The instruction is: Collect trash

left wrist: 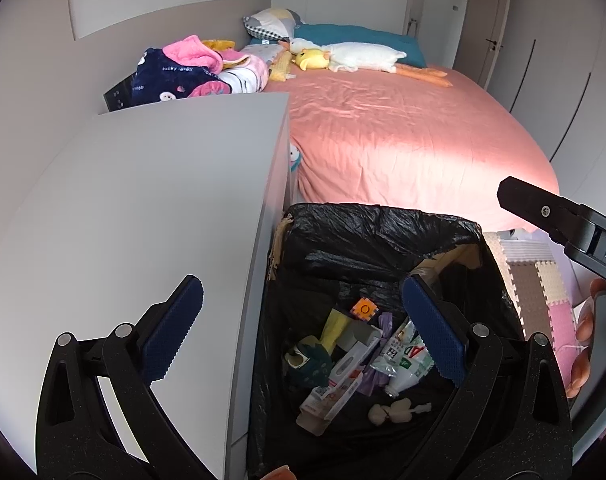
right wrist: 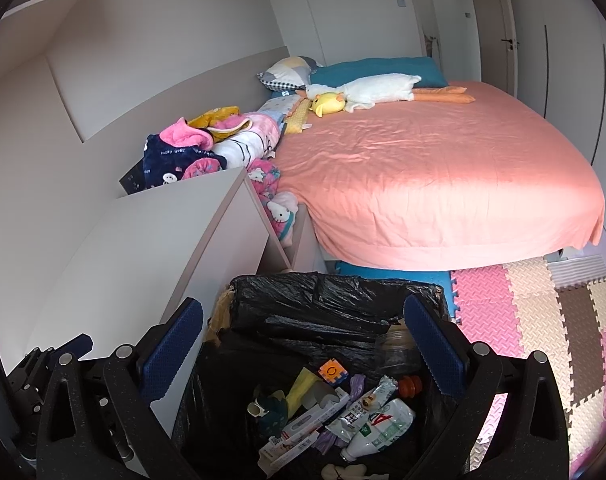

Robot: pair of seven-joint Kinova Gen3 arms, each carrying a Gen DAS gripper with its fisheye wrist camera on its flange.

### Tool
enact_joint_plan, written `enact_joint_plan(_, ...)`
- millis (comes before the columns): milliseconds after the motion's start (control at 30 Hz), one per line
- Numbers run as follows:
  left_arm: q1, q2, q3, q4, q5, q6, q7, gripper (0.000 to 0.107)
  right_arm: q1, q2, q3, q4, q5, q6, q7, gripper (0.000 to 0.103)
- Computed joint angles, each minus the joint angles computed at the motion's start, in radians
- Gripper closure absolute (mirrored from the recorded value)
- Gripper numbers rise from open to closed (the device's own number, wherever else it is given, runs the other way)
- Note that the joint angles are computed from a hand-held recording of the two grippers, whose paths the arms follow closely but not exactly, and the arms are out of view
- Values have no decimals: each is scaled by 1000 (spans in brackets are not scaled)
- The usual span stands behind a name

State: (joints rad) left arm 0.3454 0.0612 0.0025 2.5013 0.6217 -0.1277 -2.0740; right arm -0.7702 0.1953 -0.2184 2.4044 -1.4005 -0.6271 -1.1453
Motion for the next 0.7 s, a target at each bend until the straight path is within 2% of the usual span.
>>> enact_joint_plan(67, -3, -4, 0, 0, -2, 5, -3, 11, -1, 1, -1, 2, 4, -1, -6, 3)
enact_joint_plan(167, 18, -5, -24, -8, 56, 19, -67, 11, -5, 1, -2, 3, -2, -3, -1, 3)
enact_joint_plan(400, 3, -7, -9, -6, 46, 17, -54, 11, -5, 1, -1, 3, -1, -3, -2, 3)
enact_joint_plan(500, 23, -10, -20, -4, 98, 3, -101, 11, -6, 0, -3, 6, 0, -5, -7, 3)
enact_joint_plan(633, -17, -21, 20, -1, 60, 4, -69, 11, -4, 4, -1, 7, 9, -4, -14, 3)
enact_joint_plan(700, -6, -21, 17, -1, 104, -4, -113, 11, -6, 4, 0, 8, 8, -6, -15, 3)
